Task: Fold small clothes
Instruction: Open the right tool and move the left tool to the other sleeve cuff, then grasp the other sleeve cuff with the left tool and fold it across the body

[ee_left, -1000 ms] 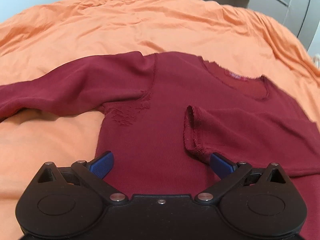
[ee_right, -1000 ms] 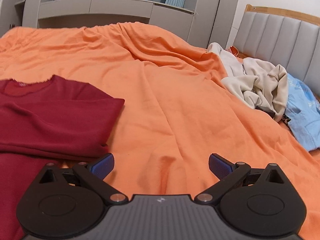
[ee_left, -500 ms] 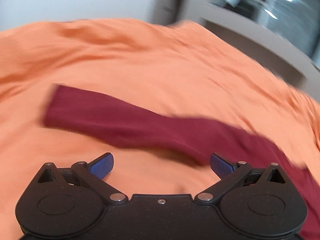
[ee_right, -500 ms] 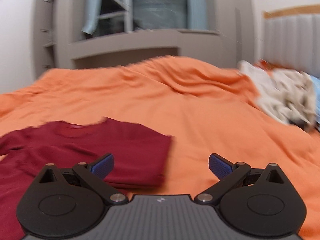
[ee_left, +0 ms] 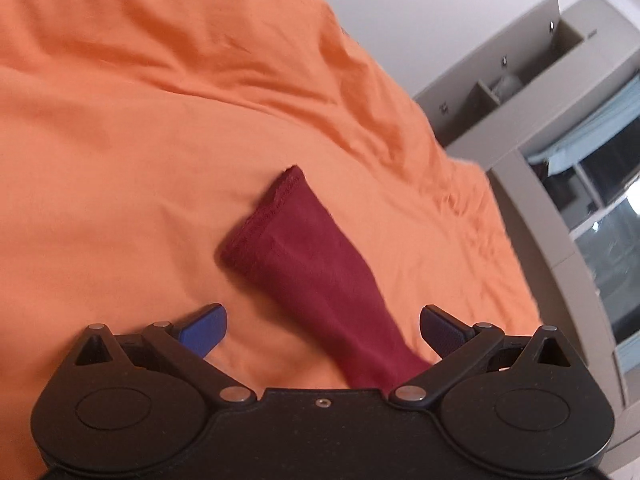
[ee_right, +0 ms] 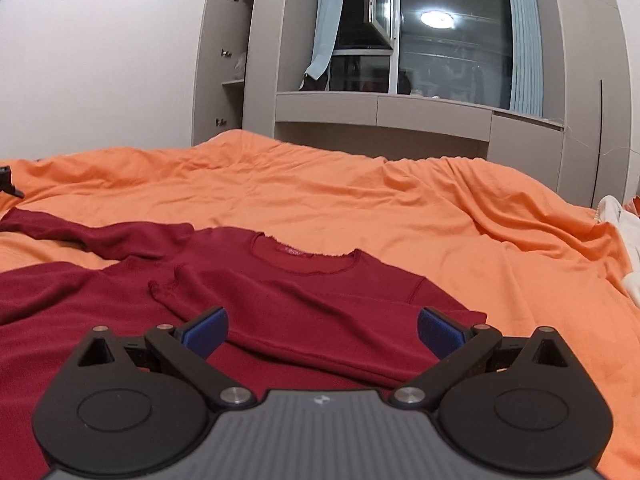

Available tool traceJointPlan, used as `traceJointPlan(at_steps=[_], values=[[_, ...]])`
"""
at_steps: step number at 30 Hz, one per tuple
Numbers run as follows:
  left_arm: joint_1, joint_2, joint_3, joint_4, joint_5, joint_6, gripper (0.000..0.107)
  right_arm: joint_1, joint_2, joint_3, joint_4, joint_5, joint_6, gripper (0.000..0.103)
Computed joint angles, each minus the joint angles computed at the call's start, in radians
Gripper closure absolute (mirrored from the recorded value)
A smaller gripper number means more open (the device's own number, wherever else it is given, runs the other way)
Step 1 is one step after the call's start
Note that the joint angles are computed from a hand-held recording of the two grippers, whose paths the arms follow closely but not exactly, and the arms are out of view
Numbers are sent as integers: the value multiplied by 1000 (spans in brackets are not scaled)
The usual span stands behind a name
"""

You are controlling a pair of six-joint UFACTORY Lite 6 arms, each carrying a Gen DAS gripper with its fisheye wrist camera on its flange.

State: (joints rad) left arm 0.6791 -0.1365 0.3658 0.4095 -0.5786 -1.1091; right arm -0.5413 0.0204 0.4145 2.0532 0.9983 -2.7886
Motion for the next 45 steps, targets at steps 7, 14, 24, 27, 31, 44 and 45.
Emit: traceJointPlan(at_steps=[7,14,24,27,31,44,45], values=[[-65,43,-24,-264,-93,169,42,-8,75,56,-14,-25,57,0],[-80,75,-8,-328,-142,197,97,-20,81,58,-21,-21,64,0],[-420,-116,58,-776,-81,714,101,-54,84,69,-62,-7,113,0],[-593,-130,130,-945,-97,948,101,-70,88,80,-85,-3,146,0],[-813,-93,250,-1071,-114,1196,101,-93,93,93,-110,0,189,0],[-1255,455,764,-1189,-66,1390,101,-151,125,143,-112,-33,278,0],[-1274,507,808,-1199,-53,1415,101,-153,127,147,-112,-38,285,0]])
